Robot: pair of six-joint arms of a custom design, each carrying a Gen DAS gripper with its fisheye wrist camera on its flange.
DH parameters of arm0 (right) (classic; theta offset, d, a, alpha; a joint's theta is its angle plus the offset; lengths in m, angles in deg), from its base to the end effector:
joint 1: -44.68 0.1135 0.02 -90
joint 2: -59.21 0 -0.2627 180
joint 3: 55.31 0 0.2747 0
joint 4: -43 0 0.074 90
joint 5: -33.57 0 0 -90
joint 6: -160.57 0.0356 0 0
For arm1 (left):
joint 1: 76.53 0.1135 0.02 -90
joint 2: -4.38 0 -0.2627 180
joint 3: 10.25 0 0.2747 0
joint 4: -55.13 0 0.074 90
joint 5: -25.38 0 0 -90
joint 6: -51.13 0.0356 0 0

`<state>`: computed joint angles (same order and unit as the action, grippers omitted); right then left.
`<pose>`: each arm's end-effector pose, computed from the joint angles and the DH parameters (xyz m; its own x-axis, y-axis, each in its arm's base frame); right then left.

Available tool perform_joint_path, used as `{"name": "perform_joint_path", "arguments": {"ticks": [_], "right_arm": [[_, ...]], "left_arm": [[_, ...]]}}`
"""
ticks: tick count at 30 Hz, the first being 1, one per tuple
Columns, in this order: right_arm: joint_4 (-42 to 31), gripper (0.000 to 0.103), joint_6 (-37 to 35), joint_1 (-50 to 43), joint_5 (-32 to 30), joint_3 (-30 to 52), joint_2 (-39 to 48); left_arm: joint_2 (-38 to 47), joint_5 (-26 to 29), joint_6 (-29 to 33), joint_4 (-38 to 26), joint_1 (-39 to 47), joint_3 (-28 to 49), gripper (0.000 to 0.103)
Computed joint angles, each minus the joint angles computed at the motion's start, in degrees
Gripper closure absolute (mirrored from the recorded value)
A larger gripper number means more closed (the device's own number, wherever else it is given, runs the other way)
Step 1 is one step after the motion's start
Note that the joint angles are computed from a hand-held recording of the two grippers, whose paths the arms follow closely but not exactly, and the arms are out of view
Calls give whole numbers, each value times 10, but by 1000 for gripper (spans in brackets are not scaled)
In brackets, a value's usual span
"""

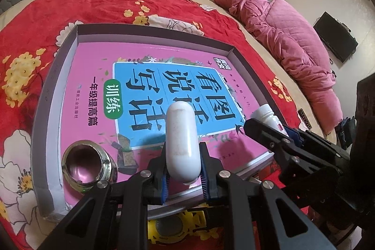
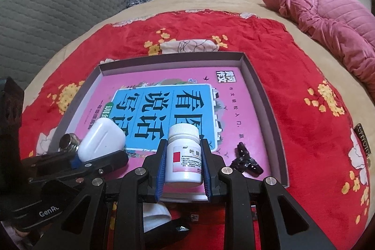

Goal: Organize rigid objects
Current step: 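Lower the earbud case into the box and open the left tool while the right tool releases the bottle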

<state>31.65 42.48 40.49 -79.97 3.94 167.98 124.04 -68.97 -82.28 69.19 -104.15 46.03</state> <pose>0.3349 -0.0103 0.0601 -0.7088 -0.3809 -0.5937 -0.5222 0.8492 0.0786 0.3065 -0.1573 0.0132 -0.7757 -0.3675 -0.5131 -0.1578 0.9001 -0.4062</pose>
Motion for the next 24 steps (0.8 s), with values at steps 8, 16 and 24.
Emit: {"name": "perform_joint_path", "arguments": {"ticks": [8,16,24], "right_arm": [[-20,76,1,7,4,25,29],[-17,76,9,14,16,35,50],[-10,76,8,18,39,37,60]], "left_arm": [[1,2,0,2,1,-1,81],[1,5,-1,1,1,0,81],[1,5,-1,1,1,0,81]]}}
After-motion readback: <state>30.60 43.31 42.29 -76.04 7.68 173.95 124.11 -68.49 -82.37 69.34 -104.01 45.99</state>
